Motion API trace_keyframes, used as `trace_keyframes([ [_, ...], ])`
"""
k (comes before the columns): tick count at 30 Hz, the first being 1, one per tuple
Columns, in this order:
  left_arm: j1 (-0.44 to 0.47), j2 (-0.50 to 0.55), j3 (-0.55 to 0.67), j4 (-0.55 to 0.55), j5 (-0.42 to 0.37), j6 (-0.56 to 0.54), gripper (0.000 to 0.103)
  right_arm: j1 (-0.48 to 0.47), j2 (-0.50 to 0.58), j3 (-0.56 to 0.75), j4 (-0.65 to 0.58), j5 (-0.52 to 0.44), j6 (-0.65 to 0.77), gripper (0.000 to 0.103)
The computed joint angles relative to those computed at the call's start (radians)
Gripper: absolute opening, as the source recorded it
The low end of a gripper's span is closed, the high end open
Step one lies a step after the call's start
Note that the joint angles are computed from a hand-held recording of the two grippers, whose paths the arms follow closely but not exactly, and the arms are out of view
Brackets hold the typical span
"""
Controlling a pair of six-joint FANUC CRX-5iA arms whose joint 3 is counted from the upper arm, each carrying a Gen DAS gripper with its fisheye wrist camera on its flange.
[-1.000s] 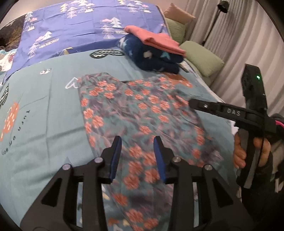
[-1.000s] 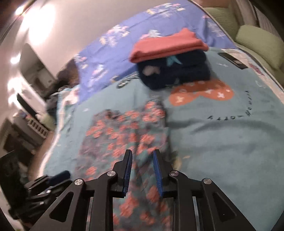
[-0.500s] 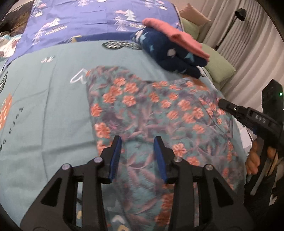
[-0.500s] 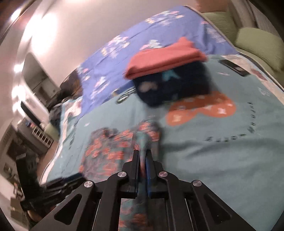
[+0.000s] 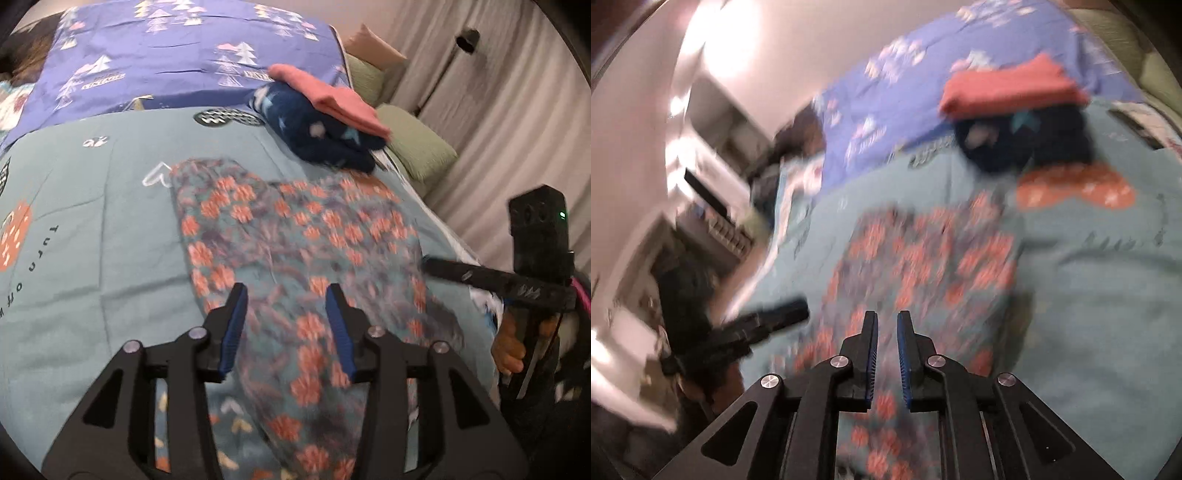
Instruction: Fold small clothes
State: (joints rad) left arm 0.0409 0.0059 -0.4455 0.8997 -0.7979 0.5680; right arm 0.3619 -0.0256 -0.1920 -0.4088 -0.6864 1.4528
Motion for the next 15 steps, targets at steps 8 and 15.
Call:
trace_keyframes([
  [8,0.02,-0.026,-0.051,-0.095,-0.001,0.096,0.057,0.083,-0.107,-0.16,0.179,0.119,-0.283,0.008],
  [15,0.023,-0.125,-0.124,-0.178,-0.008,0.039,0.061,0.161,-0.18,-0.275,0.303,0.072,-0.398,0.013],
])
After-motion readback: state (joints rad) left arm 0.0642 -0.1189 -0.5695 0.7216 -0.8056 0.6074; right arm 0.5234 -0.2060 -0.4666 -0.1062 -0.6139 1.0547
